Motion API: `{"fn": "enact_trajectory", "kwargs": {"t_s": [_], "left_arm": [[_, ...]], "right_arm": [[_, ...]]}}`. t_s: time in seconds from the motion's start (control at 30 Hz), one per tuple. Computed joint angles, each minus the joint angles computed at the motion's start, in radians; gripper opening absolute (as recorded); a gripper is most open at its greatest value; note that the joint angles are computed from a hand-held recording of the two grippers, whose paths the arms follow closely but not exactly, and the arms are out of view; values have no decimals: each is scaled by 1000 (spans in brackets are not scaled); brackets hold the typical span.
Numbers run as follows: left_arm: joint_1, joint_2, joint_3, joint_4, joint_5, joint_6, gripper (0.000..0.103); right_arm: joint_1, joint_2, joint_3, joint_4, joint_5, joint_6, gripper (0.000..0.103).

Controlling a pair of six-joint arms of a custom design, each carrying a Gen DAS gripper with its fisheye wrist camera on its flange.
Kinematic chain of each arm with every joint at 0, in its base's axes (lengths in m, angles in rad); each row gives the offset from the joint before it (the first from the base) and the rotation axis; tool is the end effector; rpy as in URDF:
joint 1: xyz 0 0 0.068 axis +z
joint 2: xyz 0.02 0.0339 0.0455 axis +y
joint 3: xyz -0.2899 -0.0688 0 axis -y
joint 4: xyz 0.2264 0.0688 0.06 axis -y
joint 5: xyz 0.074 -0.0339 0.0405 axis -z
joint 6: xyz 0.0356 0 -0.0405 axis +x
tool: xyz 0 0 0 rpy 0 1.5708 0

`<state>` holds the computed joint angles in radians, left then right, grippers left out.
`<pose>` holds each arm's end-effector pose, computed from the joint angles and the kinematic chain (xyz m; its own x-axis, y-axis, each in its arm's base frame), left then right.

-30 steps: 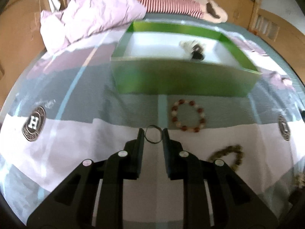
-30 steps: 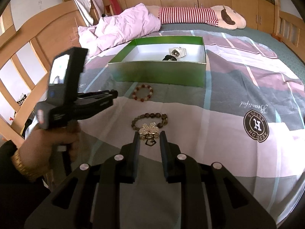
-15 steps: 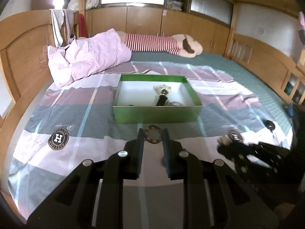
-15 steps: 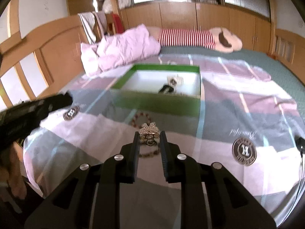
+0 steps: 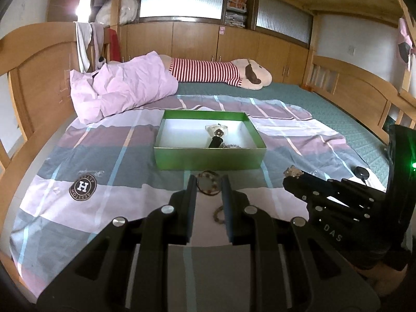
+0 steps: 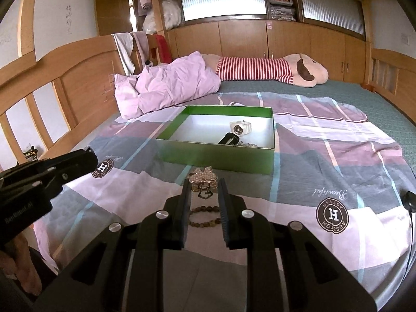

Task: Organize jewelry
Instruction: 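Lift the pendant and ring with both grippers and carry them over the green box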

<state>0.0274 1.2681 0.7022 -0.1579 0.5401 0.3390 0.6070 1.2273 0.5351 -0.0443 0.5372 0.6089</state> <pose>0.2356 -0.0119 0.2503 -0.5040 0.2715 -0.8199 0.5612 0.8245 -0.0720 0.1849 0.1062 0.2179 -0.5548 0.2130 -0.8043 0.1690 0.9754 0.1418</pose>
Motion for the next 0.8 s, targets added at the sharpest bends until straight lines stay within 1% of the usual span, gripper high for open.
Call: {"fn": "enact_trajectory", "kwargs": {"t_s": [0.2, 0.33, 0.57, 0.8], "left_arm": [[-17, 4, -14, 15, -8, -4, 19], [-28, 20, -23, 38, -32, -12, 19], [-49, 36, -38, 73, -71, -27, 19], [-53, 43, -44, 87, -84, -31, 19]], "right_arm": [[10, 3, 5, -14, 28, 14, 21], [14, -7, 5, -23, 42, 21, 21], [21, -15, 3, -34, 49, 29, 21], [19, -15, 3, -34, 46, 27, 21]]}}
